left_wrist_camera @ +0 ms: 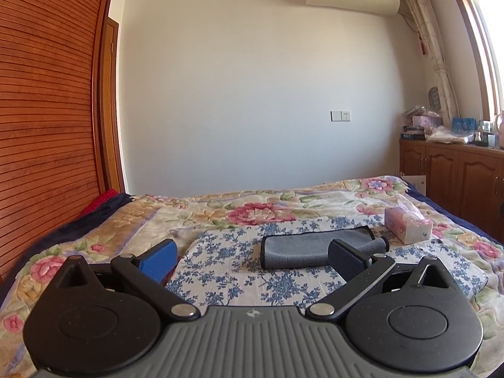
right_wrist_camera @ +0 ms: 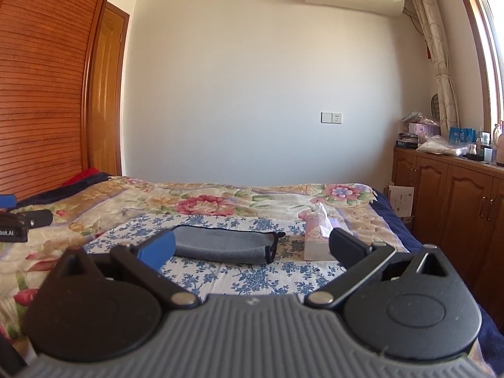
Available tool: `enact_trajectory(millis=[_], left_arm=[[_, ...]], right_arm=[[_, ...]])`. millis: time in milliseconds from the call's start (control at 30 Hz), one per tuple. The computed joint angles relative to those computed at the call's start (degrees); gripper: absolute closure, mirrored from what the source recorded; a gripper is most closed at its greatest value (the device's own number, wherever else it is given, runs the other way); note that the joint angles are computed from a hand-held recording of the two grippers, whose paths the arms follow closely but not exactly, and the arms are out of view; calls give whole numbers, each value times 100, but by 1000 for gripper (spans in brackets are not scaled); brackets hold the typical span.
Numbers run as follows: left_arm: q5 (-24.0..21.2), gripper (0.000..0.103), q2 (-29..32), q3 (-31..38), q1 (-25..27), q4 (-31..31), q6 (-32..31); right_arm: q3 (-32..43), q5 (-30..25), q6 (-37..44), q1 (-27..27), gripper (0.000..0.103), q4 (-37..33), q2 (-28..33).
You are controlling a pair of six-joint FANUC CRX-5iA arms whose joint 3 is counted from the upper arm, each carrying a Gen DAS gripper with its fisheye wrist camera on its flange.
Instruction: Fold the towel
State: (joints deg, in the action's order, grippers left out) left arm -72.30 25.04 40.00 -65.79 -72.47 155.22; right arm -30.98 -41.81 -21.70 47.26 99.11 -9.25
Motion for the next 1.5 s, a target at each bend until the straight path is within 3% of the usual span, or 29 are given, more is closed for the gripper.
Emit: enact_trajectory(millis=[1500], left_arm=[[-30, 0, -18, -62, -51, -46, 51]], right_arm=[[-32, -252, -117, 50, 0, -155, 39]])
